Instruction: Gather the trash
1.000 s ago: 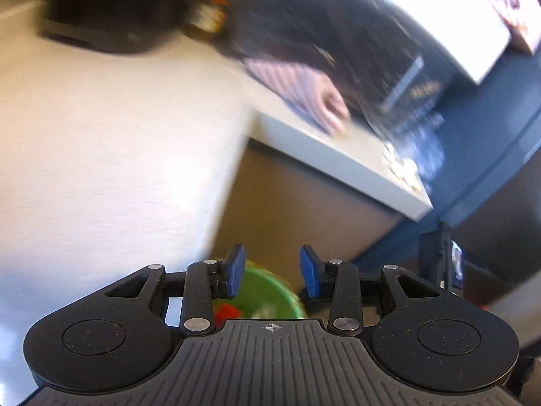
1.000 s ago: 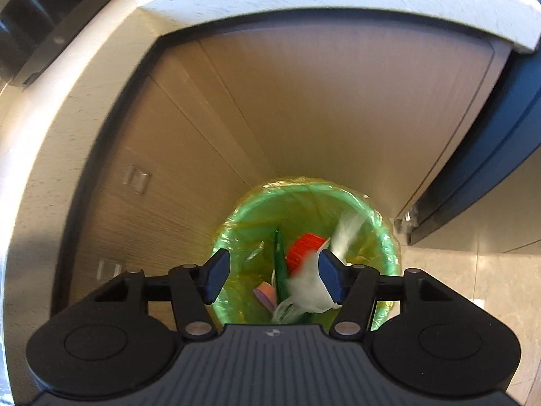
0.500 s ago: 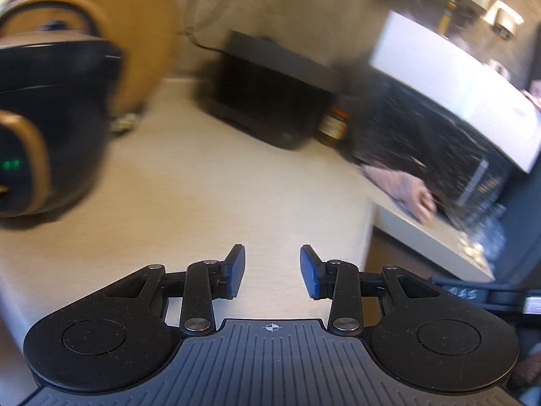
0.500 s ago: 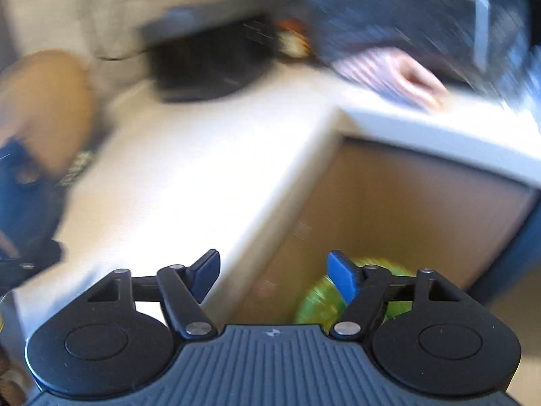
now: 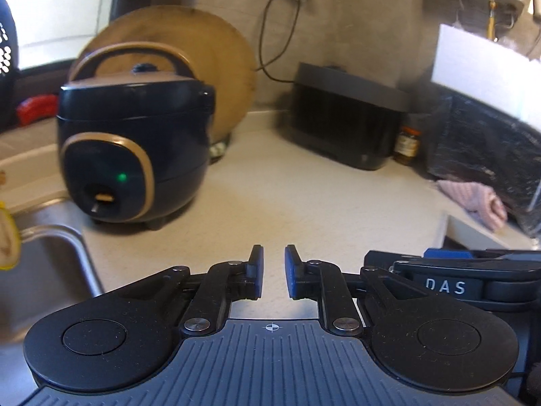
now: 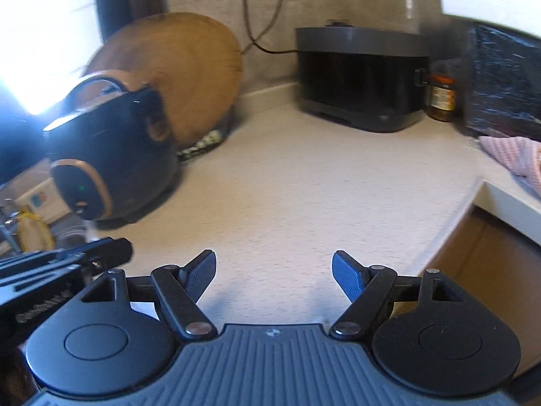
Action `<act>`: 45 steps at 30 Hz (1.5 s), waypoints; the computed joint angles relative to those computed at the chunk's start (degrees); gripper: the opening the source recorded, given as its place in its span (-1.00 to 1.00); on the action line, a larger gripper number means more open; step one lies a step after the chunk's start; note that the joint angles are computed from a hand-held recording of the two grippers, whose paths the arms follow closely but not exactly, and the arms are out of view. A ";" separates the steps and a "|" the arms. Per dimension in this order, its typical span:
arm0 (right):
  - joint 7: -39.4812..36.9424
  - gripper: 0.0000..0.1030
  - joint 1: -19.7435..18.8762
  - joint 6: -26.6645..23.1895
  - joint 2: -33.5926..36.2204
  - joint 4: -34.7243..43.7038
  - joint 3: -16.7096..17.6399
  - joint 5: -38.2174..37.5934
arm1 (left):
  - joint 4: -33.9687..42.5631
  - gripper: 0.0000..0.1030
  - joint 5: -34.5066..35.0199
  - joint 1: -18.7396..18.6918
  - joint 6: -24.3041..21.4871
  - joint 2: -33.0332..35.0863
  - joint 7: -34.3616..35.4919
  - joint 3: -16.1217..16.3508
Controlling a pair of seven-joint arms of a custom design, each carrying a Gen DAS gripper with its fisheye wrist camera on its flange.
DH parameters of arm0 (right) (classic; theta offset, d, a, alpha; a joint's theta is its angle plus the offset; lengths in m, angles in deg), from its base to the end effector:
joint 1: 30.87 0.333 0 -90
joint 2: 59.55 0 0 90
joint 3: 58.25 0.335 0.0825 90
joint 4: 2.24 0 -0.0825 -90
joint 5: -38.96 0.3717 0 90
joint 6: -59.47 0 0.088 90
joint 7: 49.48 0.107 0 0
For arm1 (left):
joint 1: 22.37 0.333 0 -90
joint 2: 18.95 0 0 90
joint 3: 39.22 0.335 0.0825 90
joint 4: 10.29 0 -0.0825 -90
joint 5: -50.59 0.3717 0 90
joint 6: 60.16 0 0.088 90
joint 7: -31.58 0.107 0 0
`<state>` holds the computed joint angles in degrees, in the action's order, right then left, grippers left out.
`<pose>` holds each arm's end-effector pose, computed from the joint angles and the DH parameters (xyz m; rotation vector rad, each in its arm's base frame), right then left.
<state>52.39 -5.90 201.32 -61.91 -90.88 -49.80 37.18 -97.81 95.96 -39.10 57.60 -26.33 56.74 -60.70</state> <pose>0.4762 0.3176 0.7894 -1.8405 1.2287 -0.4823 0.4252 -0.3123 0.8021 -1.8025 1.3161 -0.8619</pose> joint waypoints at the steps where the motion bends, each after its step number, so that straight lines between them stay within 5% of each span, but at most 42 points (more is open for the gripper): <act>1: -0.77 0.50 0.09 1.15 -0.20 -0.78 0.07 -0.06 | 0.73 -0.66 1.95 -0.13 -2.11 0.60 -1.24 -0.94; 4: -5.20 0.50 0.13 2.79 -0.54 -2.16 -0.28 1.77 | 3.61 -0.66 6.52 -2.12 -8.76 2.77 -4.25 -2.48; 16: -13.50 0.52 -0.33 3.99 -1.28 -3.43 -1.28 11.72 | 9.26 -0.66 7.69 -9.01 -14.78 6.78 -2.59 0.09; 45: -13.13 0.55 -0.47 4.95 -3.17 -5.48 -1.69 11.35 | 9.64 -0.66 8.44 -10.42 -14.46 6.56 -2.69 0.82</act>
<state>39.26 -6.37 206.27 -65.08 -96.36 -51.49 48.53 -88.16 104.40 -49.52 43.14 -19.77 54.05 -59.87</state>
